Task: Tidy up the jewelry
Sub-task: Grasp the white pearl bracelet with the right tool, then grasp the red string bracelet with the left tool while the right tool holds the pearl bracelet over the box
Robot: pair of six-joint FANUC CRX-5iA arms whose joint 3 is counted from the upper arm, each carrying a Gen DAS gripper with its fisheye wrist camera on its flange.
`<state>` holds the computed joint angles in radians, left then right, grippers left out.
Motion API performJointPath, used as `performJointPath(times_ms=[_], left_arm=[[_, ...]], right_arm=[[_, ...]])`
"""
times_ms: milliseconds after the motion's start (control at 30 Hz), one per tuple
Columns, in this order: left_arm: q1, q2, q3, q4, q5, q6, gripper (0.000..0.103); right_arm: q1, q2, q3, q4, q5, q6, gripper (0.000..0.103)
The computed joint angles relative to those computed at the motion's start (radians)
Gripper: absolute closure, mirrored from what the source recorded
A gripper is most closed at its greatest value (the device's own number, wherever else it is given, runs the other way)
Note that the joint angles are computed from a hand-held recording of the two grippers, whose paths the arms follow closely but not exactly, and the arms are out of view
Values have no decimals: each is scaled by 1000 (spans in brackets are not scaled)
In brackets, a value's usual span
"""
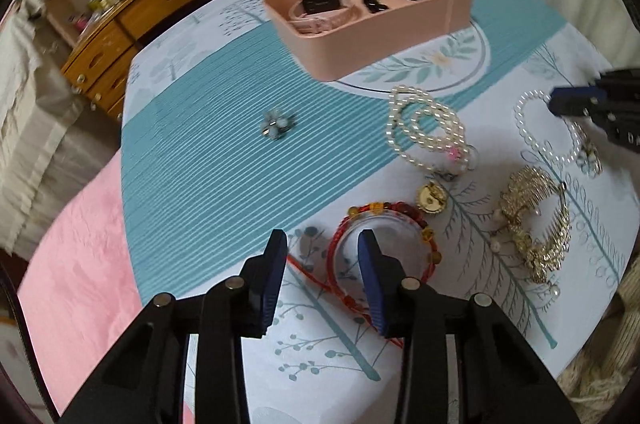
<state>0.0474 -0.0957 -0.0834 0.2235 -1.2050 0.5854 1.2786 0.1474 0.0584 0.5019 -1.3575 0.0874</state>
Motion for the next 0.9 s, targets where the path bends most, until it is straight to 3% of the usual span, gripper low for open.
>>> performJointPath(times_ms=[67, 100, 167, 300, 433, 600, 900], left_arm=[[-13, 10, 13, -17, -14, -18, 69], [-20, 18, 22, -29, -24, -15, 80], [-22, 45, 51, -28, -66, -17, 90], [-33, 66, 80, -46, -93, 9, 97], [-51, 64, 91, -77, -98, 82, 99], [-13, 64, 115, 3, -128, 152, 99], [11, 54, 183, 111, -134, 233, 101]], right_arm=[[-1, -1, 0, -1, 3, -2, 95], [-1, -3, -3, -2, 8, -3, 95], [-2, -7, -8, -2, 15, -6, 95], [-5, -17, -18, -5, 29, -10, 95], [-12, -26, -22, -17, 42, -13, 96], [-28, -43, -21, -36, 72, -12, 96], [-30, -40, 55, 96, 81, 31, 96]])
